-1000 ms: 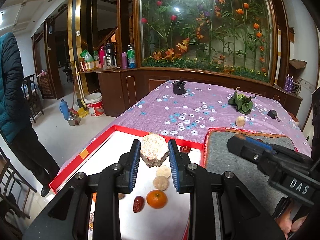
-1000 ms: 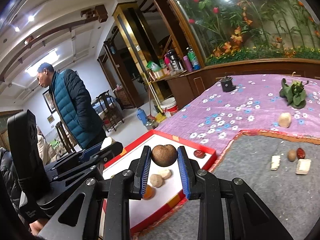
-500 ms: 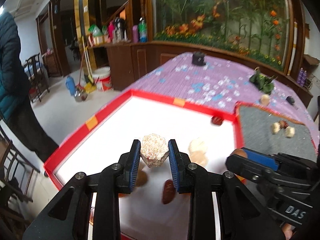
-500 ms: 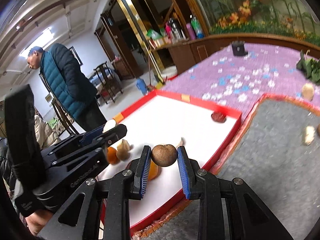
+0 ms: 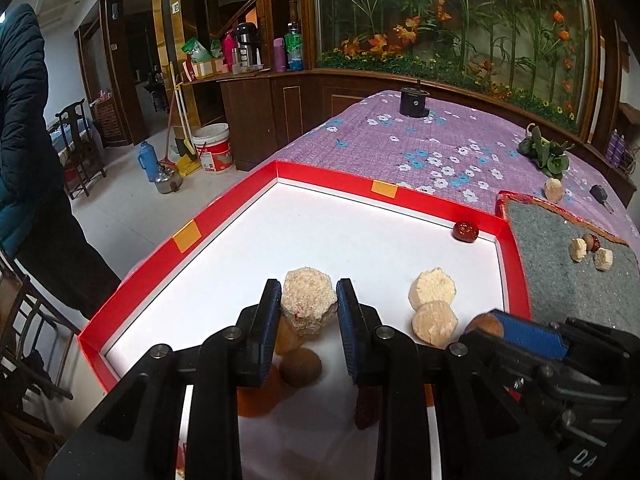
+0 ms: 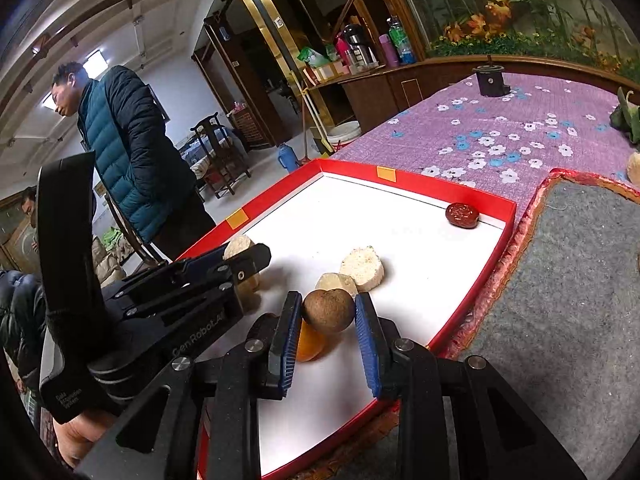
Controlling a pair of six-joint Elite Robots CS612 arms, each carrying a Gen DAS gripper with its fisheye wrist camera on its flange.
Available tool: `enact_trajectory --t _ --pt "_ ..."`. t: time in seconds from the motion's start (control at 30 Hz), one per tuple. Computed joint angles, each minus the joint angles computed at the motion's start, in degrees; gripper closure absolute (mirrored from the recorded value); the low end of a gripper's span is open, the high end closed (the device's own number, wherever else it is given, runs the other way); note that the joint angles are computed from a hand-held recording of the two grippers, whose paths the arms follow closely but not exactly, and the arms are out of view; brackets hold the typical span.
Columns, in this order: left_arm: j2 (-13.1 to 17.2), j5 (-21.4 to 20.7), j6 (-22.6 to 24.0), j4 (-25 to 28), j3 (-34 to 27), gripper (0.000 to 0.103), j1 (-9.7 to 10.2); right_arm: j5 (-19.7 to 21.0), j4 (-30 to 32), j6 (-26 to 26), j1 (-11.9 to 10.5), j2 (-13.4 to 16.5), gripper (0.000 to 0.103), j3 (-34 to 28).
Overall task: Organize fruits
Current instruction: 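Carry the cake and nut into the white tray and open both tools, then grasp a beige cube with the right tool while the left tool grasps another cube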
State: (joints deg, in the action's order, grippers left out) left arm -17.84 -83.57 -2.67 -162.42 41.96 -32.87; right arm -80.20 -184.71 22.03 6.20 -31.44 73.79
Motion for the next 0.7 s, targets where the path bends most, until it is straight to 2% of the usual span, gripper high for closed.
enact_trajectory --t 0.1,0.17,0.23,0.33,0.53,0.7 --pt "0.3 1.2 0.7 0.6 -0.9 0.077 -0.23 0.2 -0.1 0.6 -0.1 -0.1 0.073 0.2" --pt "0.3 2.6 1.3 1.3 -1.0 0.065 -0.47 0.4 -0.1 0.7 -0.1 -0.1 0.070 0.3" --pt "0.0 4.2 1.8 0.2 -0.3 0.043 -0.73 0.5 -0.7 0.9 -0.1 -0.2 0.065 0.6" --pt "-0.7 6.2 2.0 -1.9 1.3 0.031 -1.02 0.1 -2.7 1.8 -0.2 -0.3 0.062 1.3" --pt "-2.4 5.4 3.4 -5.2 4.1 0.024 -1.57 0.0 -5.5 5.7 -0.9 -1.4 0.059 3.8" --pt "-3.9 3.5 7.8 -7.5 6.7 0.024 -2.69 -5.6 -6.7 6.4 -2.0 -4.6 0.059 8.8"
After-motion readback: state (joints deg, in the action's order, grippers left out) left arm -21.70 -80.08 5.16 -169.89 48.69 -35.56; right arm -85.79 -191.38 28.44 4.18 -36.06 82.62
